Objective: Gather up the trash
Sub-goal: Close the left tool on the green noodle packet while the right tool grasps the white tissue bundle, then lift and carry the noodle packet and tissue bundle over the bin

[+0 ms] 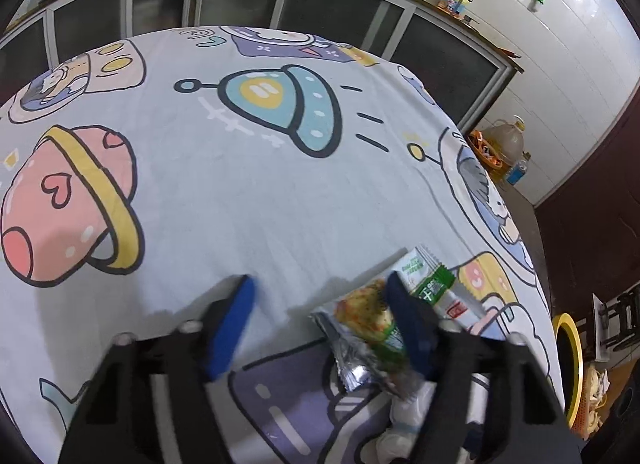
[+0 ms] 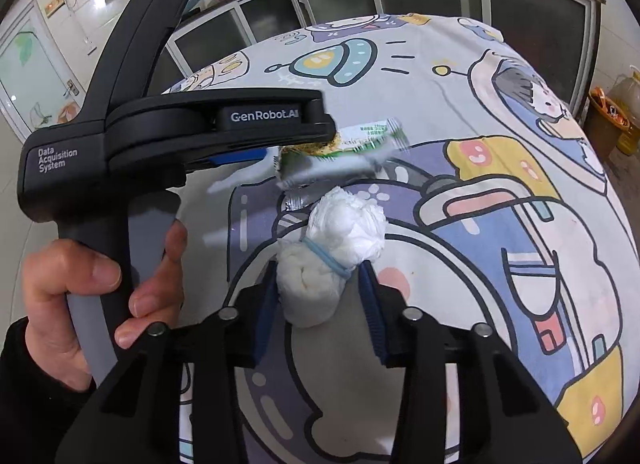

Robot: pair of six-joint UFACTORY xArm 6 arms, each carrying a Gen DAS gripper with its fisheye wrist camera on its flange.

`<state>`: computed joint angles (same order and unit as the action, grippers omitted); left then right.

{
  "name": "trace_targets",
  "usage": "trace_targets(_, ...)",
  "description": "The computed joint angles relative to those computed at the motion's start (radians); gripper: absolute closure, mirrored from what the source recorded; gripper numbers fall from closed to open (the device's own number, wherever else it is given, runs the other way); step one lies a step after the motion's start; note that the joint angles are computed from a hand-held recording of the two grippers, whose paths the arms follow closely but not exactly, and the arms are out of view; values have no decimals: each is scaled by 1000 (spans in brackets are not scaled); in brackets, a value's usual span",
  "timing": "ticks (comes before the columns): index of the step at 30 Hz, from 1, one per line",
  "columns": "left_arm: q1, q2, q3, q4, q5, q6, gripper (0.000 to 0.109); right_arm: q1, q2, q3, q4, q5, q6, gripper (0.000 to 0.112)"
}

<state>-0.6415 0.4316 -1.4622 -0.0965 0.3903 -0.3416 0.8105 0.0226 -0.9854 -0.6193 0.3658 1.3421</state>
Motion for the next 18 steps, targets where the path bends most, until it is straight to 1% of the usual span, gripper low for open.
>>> trace_targets(1, 1, -1, 0, -9, 2, 8, 67, 0, 0, 0, 0, 0, 0, 79)
trace_targets(3, 0, -1, -2, -53, 7, 42, 85, 3, -1, -2, -8, 4, 2, 80)
trace_targets(5, 0, -2, -1, -98, 12, 68, 95, 2, -6, 5, 6, -5, -3, 82)
trace_targets(7, 0, -11, 11, -70, 1, 43, 98, -3, -11, 14, 29, -21, -15, 84)
trace_targets(10, 1, -24, 25, -81, -9, 46, 101, -2, -30, 27, 30, -26, -16, 85)
trace_targets(12, 2, -33, 33, -91, -15, 47, 109, 2, -43, 35, 18, -26, -8, 85)
trace_targets(14, 3, -47, 44, -109, -23, 61, 109, 4, -55, 44, 20, -32, -9, 85)
trace_targets(18, 1, -75, 64, -86, -30, 40, 109, 12, -85, 60, -3, -24, 18, 85)
